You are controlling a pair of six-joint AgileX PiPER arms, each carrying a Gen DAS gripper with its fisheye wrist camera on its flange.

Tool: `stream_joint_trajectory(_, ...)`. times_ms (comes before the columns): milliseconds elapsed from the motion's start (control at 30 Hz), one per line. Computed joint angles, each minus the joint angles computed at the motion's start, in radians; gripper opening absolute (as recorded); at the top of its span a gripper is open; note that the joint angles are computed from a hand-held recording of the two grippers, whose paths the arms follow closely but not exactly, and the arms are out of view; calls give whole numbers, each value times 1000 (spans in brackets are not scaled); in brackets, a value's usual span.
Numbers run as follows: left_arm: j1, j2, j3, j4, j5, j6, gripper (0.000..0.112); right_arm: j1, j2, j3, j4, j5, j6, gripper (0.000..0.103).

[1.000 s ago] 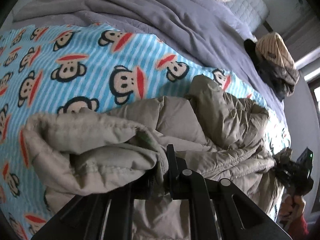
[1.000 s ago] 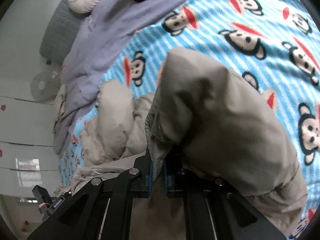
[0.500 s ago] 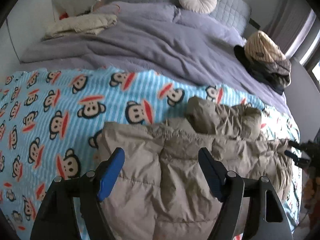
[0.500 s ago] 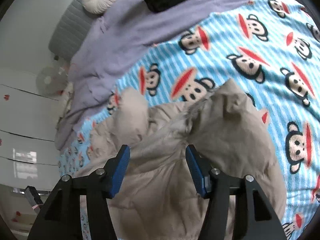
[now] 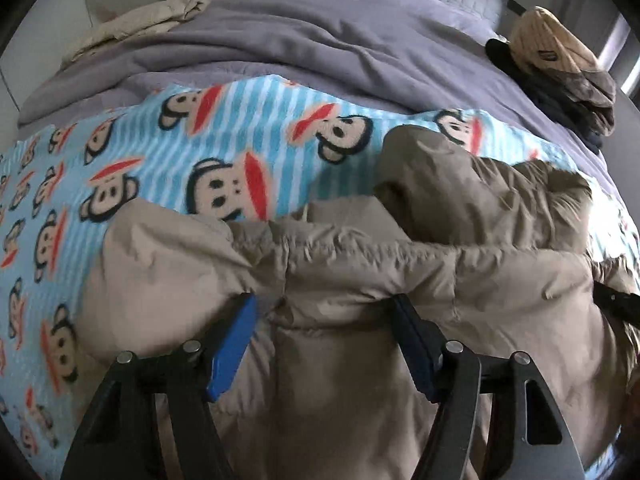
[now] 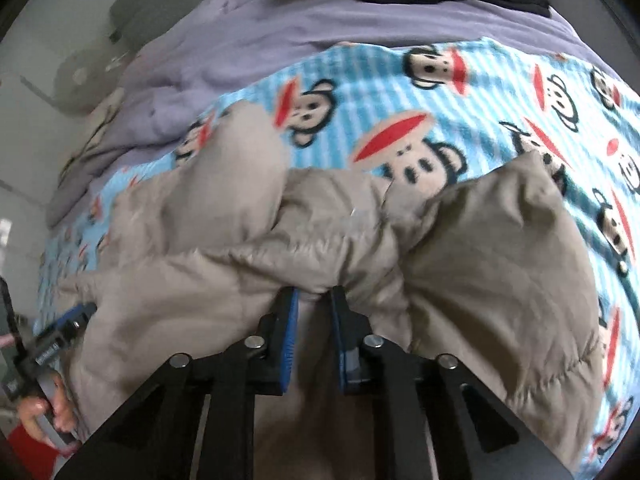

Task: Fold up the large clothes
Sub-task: 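Lay the folded hem onto the jacket and open both tools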

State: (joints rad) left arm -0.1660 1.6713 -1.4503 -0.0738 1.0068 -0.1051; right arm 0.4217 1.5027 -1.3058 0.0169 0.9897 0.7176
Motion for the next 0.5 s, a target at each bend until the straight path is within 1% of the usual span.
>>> stream_joint_trajectory(100, -24, 51, -37, 32, -13, -8, 71, -34, 29, 11, 22, -37, -30, 11)
stream_joint_trajectory(133, -28, 64, -56, 39, 0, -10, 71, -35, 36, 9, 21, -40, -28, 9)
stream_joint_trajectory(167, -25, 77, -84, 37, 28, -8, 71, -43, 42, 8, 29, -41, -32, 9)
stream_joint_trajectory(200, -14, 79, -118, 20, 70, 8, 71, -54, 50, -3, 42, -31, -39, 8)
stream_joint_trajectory(233, -1, 73, -132, 6, 87, 27, 71, -66, 51, -24, 59, -4, -46, 8)
stream_joint_trajectory(300, 40, 14, -125, -5, 79, 79, 71, -76, 29, -61, 50, 45, -48, 9)
stream_joint_trajectory(367, 99, -36, -107, 9, 69, 116, 71, -74, -30, -72, -24, 83, -49, 9)
stream_joint_trajectory(433, 164, -24, -106, 8, 85, 135, 71, -81, -79, -54, -110, 123, -52, 9)
stream_joint_trajectory(467, 185, 1, -108, 29, 93, 122, 71, -100, -91, -36, -122, 135, -61, 9)
stream_joint_trajectory(500, 199, 21, -106, 43, 93, 108, 71, -149, -96, -2, -100, 134, -86, 9)
